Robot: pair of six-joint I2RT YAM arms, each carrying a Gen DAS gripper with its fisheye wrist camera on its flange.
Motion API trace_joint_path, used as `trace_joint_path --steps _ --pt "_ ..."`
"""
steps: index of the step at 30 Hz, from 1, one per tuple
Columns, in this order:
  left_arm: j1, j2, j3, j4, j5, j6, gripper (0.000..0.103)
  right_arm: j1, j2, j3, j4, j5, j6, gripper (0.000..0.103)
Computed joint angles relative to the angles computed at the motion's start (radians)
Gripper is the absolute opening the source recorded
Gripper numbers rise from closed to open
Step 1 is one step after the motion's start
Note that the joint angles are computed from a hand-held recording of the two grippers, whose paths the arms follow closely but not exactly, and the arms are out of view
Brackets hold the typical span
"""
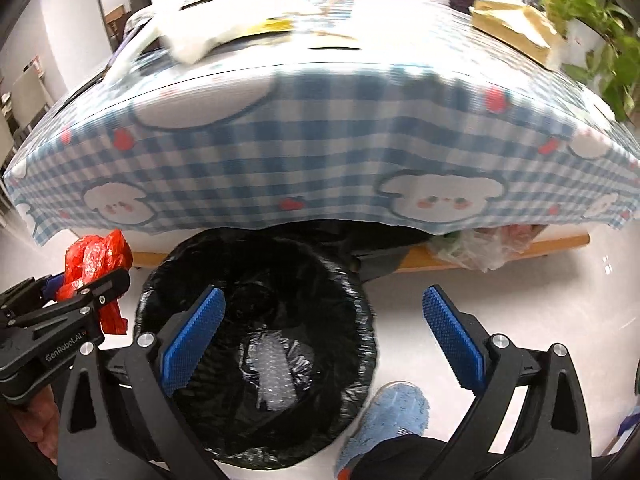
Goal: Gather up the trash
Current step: 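Lower the red bag into the bin and open the left tool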
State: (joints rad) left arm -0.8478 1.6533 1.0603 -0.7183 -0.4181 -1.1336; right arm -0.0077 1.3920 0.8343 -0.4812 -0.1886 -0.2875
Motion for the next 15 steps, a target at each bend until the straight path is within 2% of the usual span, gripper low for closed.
trace_joint_path --steps 15 --pt "-0.025 0.226 0.193 0.017 0.021 0.04 0.055 -0.203 0.103 0.027 0.015 -0.036 -0.09 0.095"
